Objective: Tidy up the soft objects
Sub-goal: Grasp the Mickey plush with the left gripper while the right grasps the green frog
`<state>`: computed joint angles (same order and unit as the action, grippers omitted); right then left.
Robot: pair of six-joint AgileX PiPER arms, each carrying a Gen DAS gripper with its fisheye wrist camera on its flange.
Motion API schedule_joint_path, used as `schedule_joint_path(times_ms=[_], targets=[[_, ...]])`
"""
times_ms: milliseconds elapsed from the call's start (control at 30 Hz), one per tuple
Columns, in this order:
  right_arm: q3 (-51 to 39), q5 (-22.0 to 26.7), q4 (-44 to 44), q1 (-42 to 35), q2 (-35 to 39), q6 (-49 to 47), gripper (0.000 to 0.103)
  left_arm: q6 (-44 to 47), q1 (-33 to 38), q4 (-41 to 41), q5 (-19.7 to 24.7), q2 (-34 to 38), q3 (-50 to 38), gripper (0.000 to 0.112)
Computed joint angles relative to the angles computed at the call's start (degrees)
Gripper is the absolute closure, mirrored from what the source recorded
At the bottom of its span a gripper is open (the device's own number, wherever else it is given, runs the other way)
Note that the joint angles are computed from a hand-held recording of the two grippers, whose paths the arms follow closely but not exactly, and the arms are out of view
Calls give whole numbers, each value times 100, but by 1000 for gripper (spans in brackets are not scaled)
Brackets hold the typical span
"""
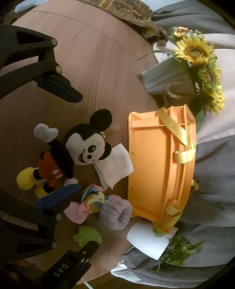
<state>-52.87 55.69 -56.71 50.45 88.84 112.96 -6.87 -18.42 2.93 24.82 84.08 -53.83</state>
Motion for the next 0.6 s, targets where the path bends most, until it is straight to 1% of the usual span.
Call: schedule_joint_path(times_ms=[100,233,367,600], targets=[[-32,-75,15,-95,76,-95,18,39,8,-25,26,177,-136,20],[-42,-227,52,-240,143,-202,18,-118,-49,157,-17,359,-240,20],[-23,-381,130,-412,209,-248,18,-8,-55,41,-2,608,-369,20],[57,-776,234,-682,298,-294,18,-78,-94,65,-11,992,-572,20]])
